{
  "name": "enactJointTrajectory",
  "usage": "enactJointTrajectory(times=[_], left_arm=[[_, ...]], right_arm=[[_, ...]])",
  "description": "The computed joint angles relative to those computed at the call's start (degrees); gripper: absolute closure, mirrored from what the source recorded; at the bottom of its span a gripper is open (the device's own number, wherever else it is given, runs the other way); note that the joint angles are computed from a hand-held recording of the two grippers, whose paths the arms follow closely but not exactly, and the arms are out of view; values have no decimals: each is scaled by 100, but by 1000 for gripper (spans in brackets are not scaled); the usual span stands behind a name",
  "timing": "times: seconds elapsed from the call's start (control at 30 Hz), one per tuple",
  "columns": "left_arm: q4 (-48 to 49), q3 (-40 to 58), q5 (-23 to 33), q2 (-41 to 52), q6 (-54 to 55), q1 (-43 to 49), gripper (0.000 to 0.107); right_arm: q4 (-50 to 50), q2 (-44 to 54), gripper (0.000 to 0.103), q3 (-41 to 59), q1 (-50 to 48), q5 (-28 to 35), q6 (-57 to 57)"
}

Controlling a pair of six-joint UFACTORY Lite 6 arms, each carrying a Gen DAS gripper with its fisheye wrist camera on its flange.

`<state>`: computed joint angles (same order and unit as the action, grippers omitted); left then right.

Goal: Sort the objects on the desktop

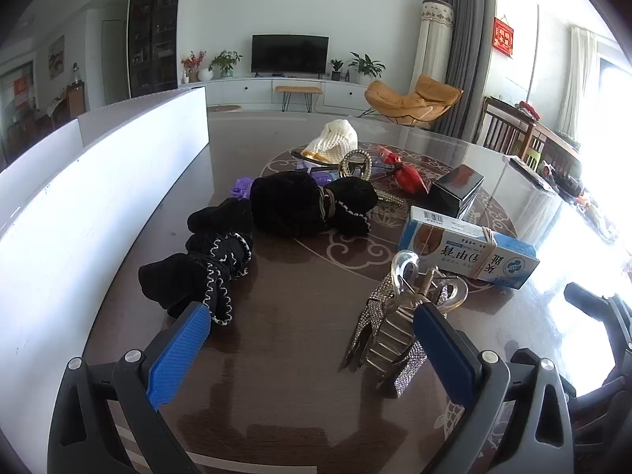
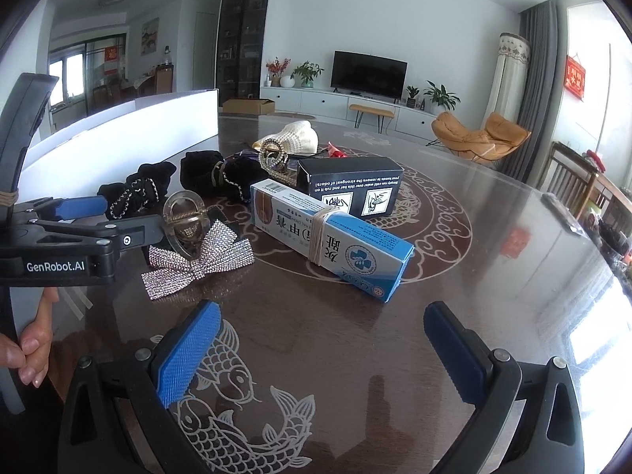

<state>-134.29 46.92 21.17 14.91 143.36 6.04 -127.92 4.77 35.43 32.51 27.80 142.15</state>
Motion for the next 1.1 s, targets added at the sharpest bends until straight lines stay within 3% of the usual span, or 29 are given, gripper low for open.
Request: enactJointTrajectory(times=[0.33,1.1], left_arm=[[-124,-4,-32,0,76,-20,4],[-87,18,-30,29,0,4,4]], right_arm=[[-55,170,0,192,-50,-312,-63],[941,608,0,715,-188,-824,-1128]])
